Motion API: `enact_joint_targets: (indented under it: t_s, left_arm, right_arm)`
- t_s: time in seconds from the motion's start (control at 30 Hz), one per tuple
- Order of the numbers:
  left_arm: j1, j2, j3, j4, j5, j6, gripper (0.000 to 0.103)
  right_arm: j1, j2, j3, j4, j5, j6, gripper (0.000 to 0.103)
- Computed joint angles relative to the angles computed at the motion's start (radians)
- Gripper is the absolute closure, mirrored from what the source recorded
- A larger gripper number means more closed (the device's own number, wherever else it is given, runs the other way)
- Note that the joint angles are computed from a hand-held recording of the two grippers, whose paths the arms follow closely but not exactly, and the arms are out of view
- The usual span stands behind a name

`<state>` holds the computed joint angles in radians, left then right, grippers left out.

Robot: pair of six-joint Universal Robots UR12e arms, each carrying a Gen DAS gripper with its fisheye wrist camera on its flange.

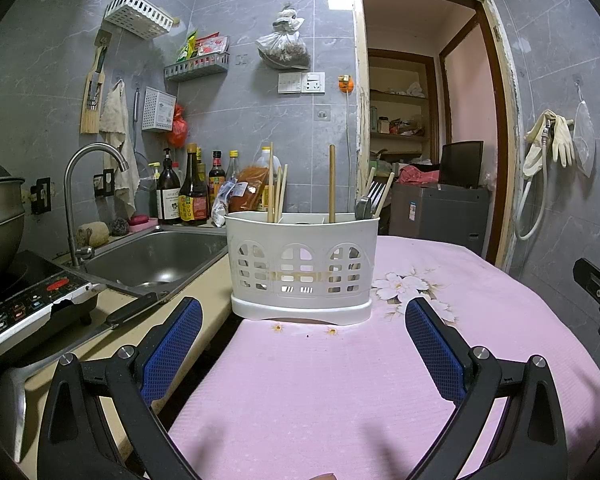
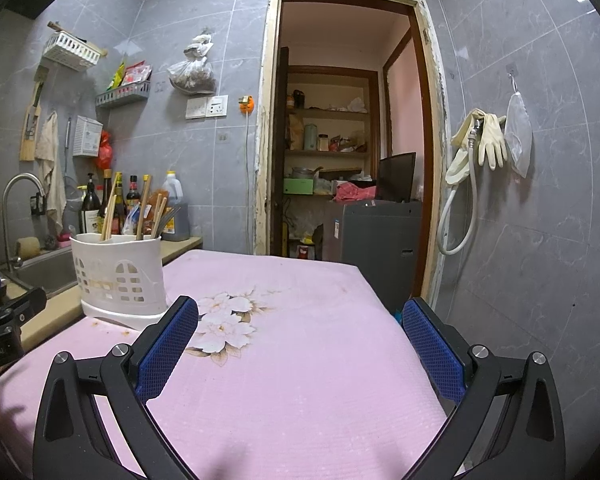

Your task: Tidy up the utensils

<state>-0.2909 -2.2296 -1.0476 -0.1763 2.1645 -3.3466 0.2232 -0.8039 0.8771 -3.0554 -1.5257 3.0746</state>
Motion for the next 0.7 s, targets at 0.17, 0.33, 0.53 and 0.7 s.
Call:
enact_joint_targets:
  t_s: [0.17, 0.33, 0.53, 0.7]
  left_arm:
    - [0.0, -0.001, 0.002, -0.002, 0.002, 0.0, 0.003]
    - [0.0, -0.001, 0.002, -0.002, 0.001, 0.0, 0.003]
    - [0.0, -0.001, 0.002, -0.002, 0.002, 0.0, 0.003]
    - [-0.001, -0.003, 0.004, 0.003, 0.005, 0.007, 0.003]
  right_arm:
    - [0.0, 0.0, -0.002, 0.002, 0.001, 0.0, 0.0]
    - [0.0, 0.001, -0.001, 0.001, 0.0, 0.001, 0.0]
    - [0.001, 0.001, -0.003, 0.004, 0.0, 0.0, 0.0]
    - [0.001, 0.003, -0.004, 0.003, 0.001, 0.001, 0.0]
